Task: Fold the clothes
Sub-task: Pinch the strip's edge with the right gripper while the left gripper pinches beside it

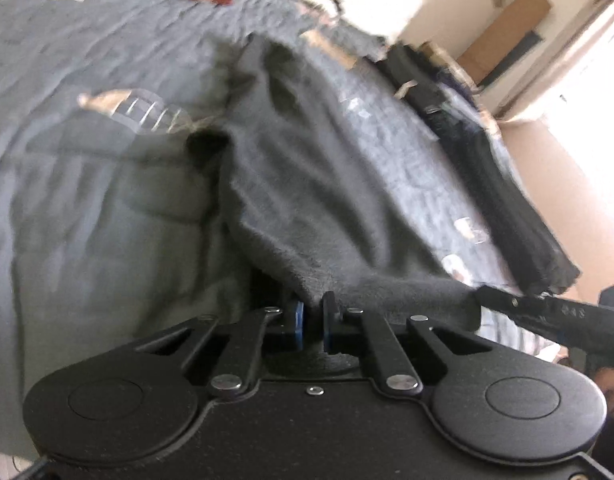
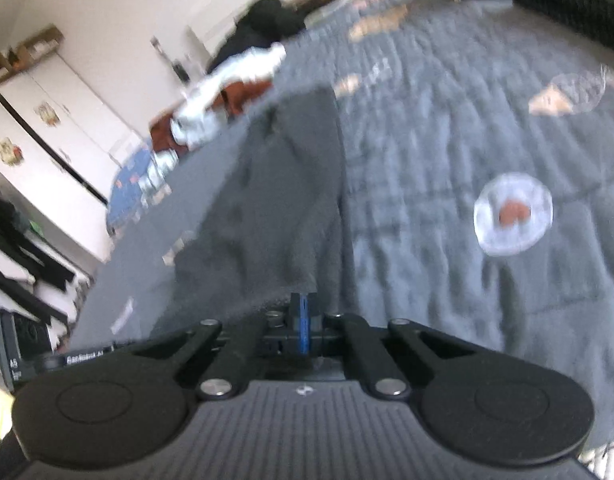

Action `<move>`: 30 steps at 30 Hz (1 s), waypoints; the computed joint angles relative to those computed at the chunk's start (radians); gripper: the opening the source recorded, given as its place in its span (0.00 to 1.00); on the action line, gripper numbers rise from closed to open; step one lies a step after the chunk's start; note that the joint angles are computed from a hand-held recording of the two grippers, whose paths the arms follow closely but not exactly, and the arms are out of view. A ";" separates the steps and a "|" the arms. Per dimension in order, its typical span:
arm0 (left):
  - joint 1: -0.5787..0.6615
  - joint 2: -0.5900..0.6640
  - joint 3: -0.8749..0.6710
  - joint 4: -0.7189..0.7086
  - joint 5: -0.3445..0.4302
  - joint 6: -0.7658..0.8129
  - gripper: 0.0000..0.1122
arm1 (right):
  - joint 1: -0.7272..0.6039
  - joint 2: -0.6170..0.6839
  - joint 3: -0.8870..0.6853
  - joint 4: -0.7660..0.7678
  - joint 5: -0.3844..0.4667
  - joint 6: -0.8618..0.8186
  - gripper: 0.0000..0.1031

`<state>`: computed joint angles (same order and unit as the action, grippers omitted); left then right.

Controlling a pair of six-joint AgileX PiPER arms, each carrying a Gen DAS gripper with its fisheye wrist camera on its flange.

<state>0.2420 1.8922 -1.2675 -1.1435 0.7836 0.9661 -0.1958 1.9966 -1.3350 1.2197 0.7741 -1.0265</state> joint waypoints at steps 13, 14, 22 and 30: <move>-0.023 -0.015 0.003 0.105 -0.056 -0.072 0.36 | 0.027 -0.005 0.007 -0.063 -0.101 -0.005 0.04; -0.020 -0.015 0.002 0.097 -0.055 -0.071 0.36 | 0.021 -0.004 0.006 -0.042 -0.094 -0.018 0.05; -0.052 0.014 -0.026 0.111 -0.084 -0.102 0.36 | 0.099 0.070 -0.077 -0.116 -0.115 0.055 0.30; -0.059 0.057 -0.072 0.136 -0.115 -0.190 0.36 | 0.142 0.124 -0.134 -0.162 -0.165 0.127 0.30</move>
